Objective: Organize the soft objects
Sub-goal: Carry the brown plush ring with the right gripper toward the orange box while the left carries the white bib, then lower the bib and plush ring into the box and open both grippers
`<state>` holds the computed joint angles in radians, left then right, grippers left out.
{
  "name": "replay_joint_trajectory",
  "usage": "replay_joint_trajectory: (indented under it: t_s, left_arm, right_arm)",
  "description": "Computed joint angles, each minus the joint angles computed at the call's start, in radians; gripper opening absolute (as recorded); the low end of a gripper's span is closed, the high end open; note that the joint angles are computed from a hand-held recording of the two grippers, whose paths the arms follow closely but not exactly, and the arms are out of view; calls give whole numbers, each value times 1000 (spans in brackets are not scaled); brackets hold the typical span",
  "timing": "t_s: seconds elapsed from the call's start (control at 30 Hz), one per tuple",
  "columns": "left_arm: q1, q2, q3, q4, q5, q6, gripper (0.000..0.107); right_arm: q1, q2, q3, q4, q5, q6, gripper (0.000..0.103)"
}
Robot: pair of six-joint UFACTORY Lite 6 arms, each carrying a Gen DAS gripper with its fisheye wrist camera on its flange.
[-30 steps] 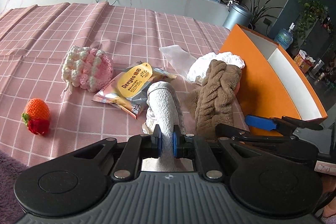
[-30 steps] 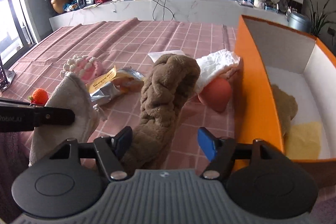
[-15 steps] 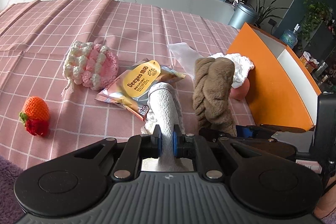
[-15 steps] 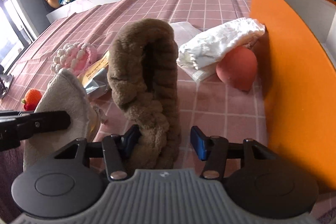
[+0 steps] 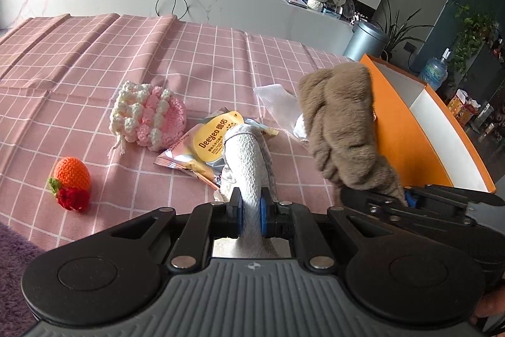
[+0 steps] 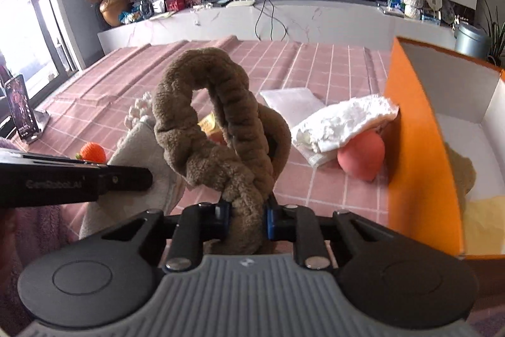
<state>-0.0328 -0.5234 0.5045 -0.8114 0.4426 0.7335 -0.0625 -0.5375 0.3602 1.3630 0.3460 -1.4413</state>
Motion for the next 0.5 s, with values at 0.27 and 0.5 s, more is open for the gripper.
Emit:
replay_joint_trajectory:
  t_s: [0.27, 0.5]
  left_arm:
    - [-39, -79, 113, 40, 71, -115, 11]
    - [-207, 46, 323, -3, 52, -154, 11]
  right_arm:
    - [-295, -173, 115, -237, 295, 208, 18]
    - [-558, -76, 335, -221, 476, 118, 18]
